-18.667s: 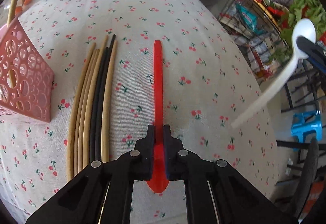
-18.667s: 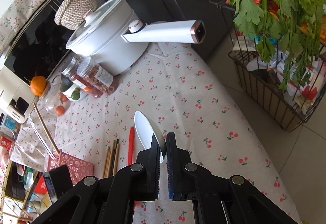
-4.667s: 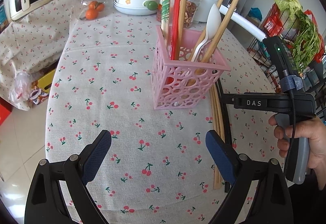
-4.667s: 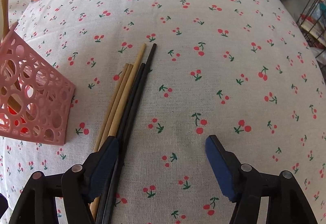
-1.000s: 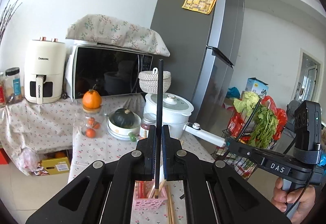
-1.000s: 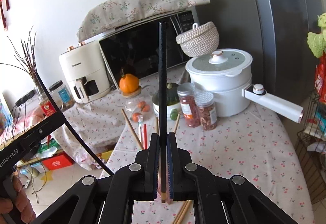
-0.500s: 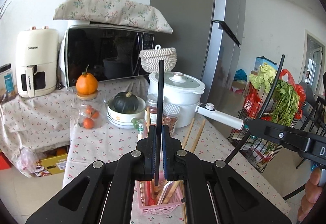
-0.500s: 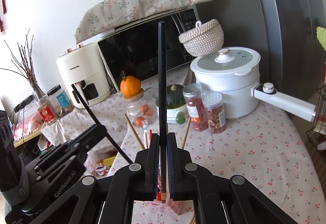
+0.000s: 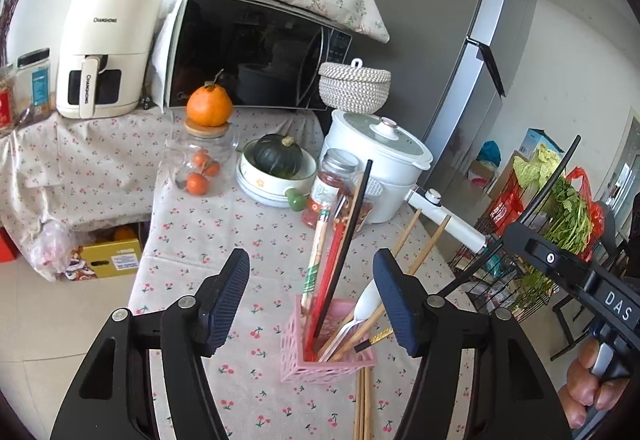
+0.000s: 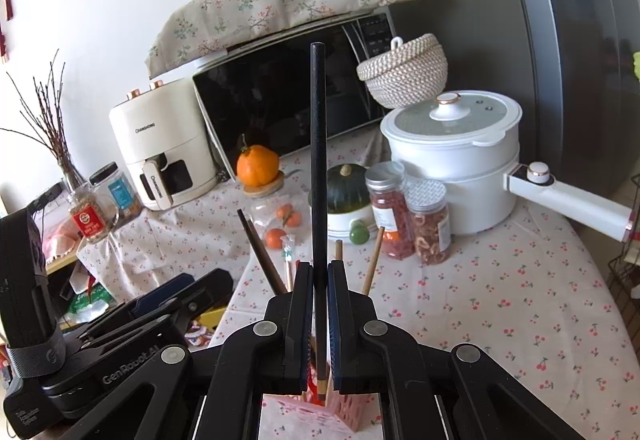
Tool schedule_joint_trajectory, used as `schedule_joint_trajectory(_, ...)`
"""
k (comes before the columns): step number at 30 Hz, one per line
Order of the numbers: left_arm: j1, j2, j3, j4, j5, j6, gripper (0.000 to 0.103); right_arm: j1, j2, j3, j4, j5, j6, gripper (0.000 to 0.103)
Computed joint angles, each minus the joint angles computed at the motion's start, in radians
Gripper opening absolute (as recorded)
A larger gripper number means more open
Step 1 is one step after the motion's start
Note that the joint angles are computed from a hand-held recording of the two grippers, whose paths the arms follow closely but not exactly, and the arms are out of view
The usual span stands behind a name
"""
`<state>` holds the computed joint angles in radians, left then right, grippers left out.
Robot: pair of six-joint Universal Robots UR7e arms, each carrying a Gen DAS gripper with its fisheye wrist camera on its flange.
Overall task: Organize utensils
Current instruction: 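Lower the black chopstick into the basket and open the right gripper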
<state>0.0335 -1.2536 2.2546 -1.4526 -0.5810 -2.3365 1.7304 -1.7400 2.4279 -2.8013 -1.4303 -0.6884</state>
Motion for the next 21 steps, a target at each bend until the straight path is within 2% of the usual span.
schedule_joint_trajectory(4, -0.031, -0.02, 0.016, 0.006, -0.1, -0.022, 0.074, 0.013, 0.022, 0.003, -0.016, -0.001, 0.011, 0.004)
schedule_joint_trajectory(8, -0.056, -0.041, 0.047, -0.031, -0.157, -0.014, 0.074, 0.04, 0.063, 0.019, -0.081, -0.033, -0.001, 0.004)
schedule_joint_trajectory(15, -0.063, -0.039, 0.057, -0.062, -0.181, 0.016, 0.074, 0.066, 0.138, 0.028, -0.162, -0.093, -0.014, 0.004)
schedule_joint_trajectory(19, -0.057, -0.034, 0.062, -0.101, -0.18, 0.043, 0.075, 0.058, 0.172, 0.021, -0.137, -0.094, -0.04, 0.006)
schedule_joint_trajectory(21, -0.053, -0.027, 0.061, -0.115, -0.184, 0.06, 0.077, 0.048, 0.171, 0.019, -0.117, -0.081, -0.047, 0.013)
